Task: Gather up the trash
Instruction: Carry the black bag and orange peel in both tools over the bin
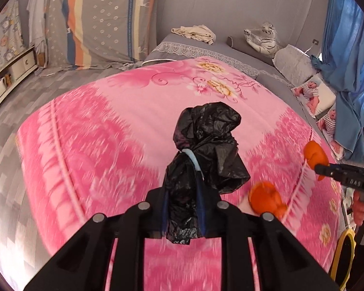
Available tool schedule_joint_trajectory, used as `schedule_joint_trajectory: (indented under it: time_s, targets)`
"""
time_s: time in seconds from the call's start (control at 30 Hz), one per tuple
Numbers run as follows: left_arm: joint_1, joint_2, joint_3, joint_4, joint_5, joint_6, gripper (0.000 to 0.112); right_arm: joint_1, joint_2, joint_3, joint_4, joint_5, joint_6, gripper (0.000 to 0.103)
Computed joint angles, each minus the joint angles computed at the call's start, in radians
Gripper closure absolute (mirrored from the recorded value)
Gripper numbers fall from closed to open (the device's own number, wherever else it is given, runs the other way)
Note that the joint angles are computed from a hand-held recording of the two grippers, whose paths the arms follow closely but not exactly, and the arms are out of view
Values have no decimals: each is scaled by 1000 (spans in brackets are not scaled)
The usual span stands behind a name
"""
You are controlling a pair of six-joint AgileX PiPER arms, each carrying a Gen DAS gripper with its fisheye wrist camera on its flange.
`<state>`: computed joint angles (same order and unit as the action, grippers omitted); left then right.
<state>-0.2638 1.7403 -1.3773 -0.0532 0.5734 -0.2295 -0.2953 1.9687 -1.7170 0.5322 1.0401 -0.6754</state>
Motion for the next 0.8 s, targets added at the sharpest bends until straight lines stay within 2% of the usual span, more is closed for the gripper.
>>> schedule_joint_trajectory:
  time_s: [0.27,0.37,0.43,0.57,0.8]
  targets:
    - [-105,-278,363,25,-93,-106,95,-133,-172,272,92,26,-163,74]
    - [-190,-377,465,98,-120,-230,95,-185,-233,365,119,34,-226,74]
    - [-253,-422,504,190,-120,-353,95,-219,-269,416,136,45,-264,74]
    - [-408,-472,527,359,-66,-583,94,-288,-328,495,169,71,-345,74]
    - [-607,-466,479,450,-14,-702,94,-424,-360,554,195,131,-434,74]
